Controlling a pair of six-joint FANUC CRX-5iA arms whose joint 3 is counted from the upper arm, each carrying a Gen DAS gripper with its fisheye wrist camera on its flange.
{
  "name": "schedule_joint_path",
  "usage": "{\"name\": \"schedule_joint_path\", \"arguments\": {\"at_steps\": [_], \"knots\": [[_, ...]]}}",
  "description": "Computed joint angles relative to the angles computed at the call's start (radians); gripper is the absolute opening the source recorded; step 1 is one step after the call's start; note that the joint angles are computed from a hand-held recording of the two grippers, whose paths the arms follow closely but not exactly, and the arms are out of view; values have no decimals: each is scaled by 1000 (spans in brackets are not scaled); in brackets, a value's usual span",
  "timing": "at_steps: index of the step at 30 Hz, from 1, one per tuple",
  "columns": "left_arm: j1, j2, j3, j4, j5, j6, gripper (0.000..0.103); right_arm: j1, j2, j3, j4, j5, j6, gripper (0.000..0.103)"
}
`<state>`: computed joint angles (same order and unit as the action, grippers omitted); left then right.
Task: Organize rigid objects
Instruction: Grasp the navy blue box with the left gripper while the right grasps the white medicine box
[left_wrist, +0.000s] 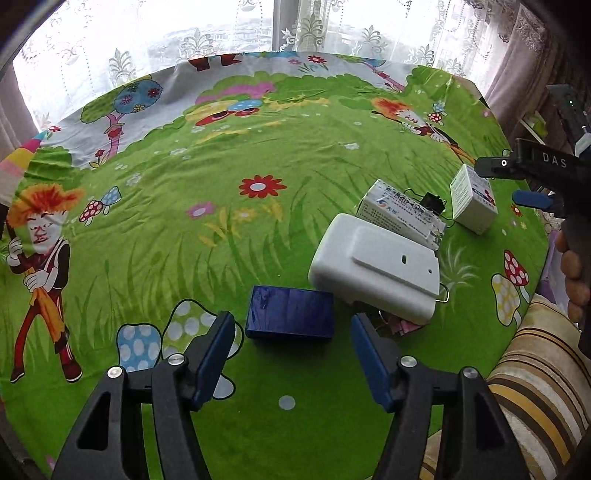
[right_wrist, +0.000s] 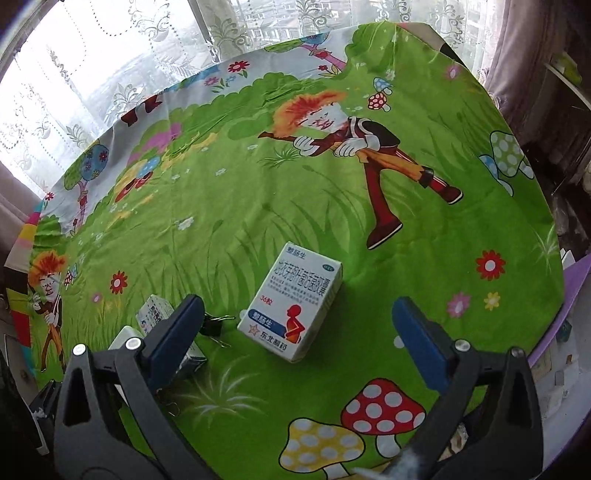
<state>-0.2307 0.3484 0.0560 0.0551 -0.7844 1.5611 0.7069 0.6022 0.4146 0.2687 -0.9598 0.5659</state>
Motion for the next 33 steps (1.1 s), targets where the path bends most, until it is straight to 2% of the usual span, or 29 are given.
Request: {"name": "schedule_joint_path", "arguments": {"at_steps": [3, 5, 7, 11, 12, 16, 25, 33], "knots": [[1, 11, 11, -2, -6, 2, 61, -1, 13, 12, -4, -6, -13, 102], [2, 22, 19, 0, -13, 0, 54, -3, 27, 28, -13, -14, -12, 101], [3, 25, 19, 4, -12, -3, 52, -6, 38, 40, -19, -17, -12, 91], [-2, 26, 22, -10, -10, 4, 52, -18, 56, 63, -49, -34, 7, 77], [-4, 26, 25, -16, -11, 8, 52, -21, 56, 63, -63, -28, 21, 70], [-9, 22, 26, -33, -10, 19, 52, -18, 32, 25, -60, 27, 49, 54], [-20, -7, 13, -101, 4, 102, 52, -20, -25, -49, -93, 74, 110, 49], [-52, -46, 9, -205, 5, 193, 52, 15, -53, -85, -58, 31, 188, 48]]}}
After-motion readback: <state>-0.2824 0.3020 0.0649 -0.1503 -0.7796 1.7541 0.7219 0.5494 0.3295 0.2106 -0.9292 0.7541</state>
